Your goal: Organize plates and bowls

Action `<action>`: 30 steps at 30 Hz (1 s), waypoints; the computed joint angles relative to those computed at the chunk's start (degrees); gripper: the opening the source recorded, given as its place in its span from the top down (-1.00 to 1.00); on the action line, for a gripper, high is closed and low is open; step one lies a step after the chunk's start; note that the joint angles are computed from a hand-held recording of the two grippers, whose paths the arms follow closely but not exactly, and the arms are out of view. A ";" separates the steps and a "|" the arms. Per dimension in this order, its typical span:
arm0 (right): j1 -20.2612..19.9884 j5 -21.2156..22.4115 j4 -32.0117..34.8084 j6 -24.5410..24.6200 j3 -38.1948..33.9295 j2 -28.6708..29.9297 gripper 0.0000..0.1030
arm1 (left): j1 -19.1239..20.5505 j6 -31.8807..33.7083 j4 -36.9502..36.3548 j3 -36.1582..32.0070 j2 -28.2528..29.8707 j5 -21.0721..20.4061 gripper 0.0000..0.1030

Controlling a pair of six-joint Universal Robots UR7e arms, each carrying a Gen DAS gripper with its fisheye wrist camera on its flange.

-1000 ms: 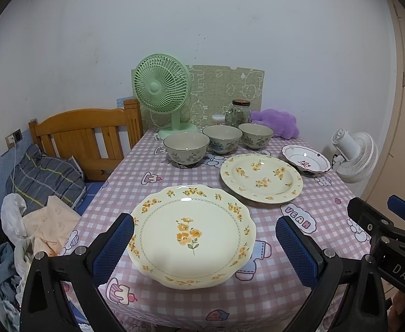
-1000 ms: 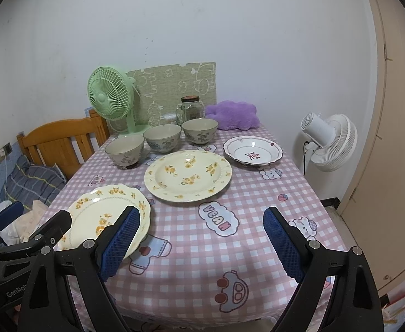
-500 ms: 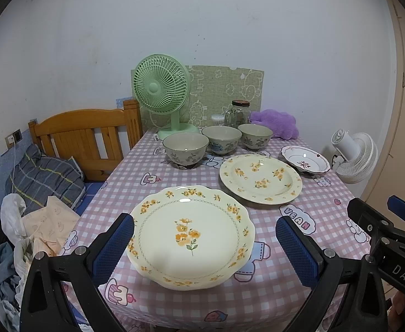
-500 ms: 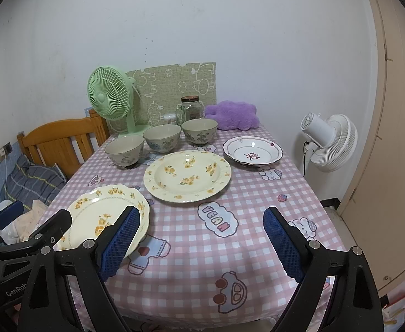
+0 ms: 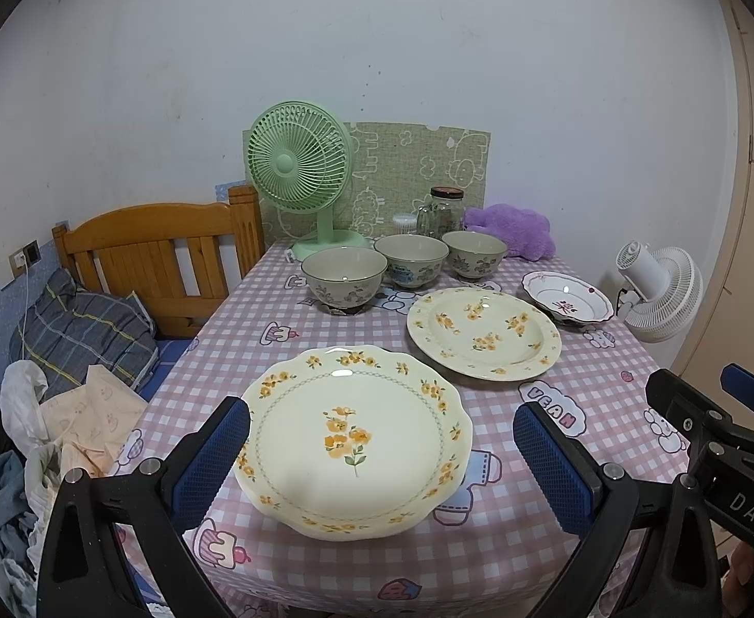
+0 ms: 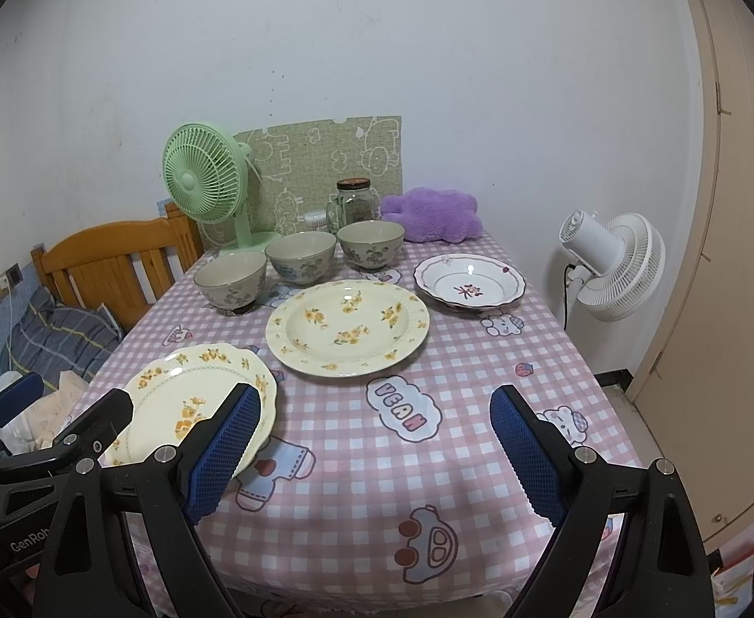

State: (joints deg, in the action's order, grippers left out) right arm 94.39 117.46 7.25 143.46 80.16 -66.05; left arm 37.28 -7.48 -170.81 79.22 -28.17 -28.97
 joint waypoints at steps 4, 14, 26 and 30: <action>-0.03 -0.07 -0.15 -0.21 0.12 -0.15 -0.80 | -0.02 0.03 -0.05 -0.18 0.17 0.09 -1.00; -0.26 -0.12 0.03 -0.39 -0.14 -0.21 -0.80 | -0.19 0.00 0.73 -1.36 0.66 -0.12 -1.00; -0.17 0.01 3.05 -0.53 -3.75 2.51 -0.80 | 1.36 -1.68 4.31 -3.48 0.78 0.24 -0.91; 1.04 1.55 4.52 0.09 -7.63 6.45 -0.80 | 2.71 -1.32 5.16 -3.88 0.34 -0.16 -0.86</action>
